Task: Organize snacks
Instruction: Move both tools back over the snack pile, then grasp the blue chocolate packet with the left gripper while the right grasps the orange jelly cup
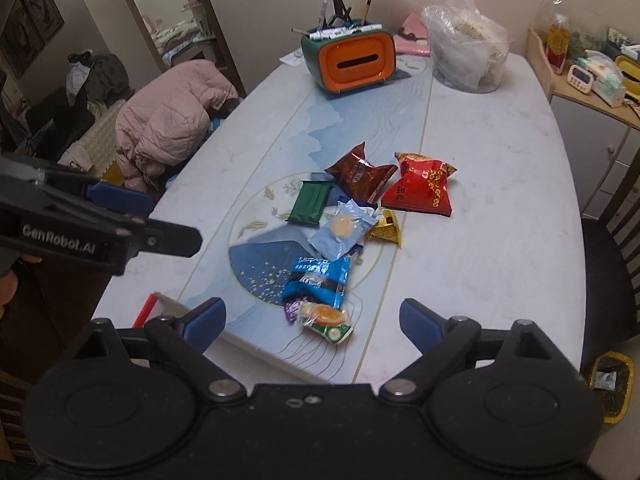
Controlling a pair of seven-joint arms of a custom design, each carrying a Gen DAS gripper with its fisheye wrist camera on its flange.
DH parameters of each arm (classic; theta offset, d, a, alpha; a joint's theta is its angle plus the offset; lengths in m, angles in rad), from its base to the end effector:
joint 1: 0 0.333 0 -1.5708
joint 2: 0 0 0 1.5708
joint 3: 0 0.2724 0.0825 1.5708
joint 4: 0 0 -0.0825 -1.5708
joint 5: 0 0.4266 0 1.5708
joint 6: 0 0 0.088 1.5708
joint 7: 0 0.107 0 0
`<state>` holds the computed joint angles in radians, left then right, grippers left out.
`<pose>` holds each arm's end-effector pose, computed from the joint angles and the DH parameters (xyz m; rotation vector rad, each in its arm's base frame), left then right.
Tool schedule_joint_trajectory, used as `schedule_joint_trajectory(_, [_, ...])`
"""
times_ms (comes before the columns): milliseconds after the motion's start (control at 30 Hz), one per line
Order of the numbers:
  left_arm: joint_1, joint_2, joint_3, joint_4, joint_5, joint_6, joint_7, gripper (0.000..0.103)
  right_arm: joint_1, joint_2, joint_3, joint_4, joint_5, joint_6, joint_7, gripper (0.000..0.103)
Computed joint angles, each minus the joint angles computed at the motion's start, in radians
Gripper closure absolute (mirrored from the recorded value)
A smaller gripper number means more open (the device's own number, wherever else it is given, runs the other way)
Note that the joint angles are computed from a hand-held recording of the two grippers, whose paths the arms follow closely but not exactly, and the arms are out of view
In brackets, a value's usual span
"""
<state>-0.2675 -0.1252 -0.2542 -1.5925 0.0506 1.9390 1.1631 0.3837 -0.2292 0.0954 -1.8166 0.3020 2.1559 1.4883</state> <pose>0.5101 -0.3006 0.6820 -1.8866 2.1418 -0.6077 0.5053 0.2822 0.6506 -2.1488 1.3163 -0.1136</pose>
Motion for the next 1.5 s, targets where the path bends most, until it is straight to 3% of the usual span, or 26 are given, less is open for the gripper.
schedule_joint_trajectory(633, [-0.009, 0.521, 0.034, 0.454, -0.092, -0.262, -0.004, 0.028, -0.043, 0.356, 0.016, 0.284, 0.090, -0.214, -0.051, 0.012])
schedule_joint_trajectory(1100, [0.005, 0.720, 0.033, 0.620, -0.171, -0.373, -0.066, 0.028, -0.044, 0.524, 0.041, 0.422, 0.085, -0.321, -0.054, 0.019])
schedule_joint_trajectory(1367, [-0.013, 0.884, 0.035, 0.849, -0.177, -0.506, -0.096, 0.028, -0.039, 0.589, 0.048, 0.492, 0.067, -0.370, -0.063, 0.027])
schedule_joint_trajectory(1500, [-0.016, 0.932, 0.034, 0.914, -0.186, -0.528, -0.113, 0.028, -0.039, 0.602, 0.048, 0.503, 0.062, -0.380, -0.066, 0.031])
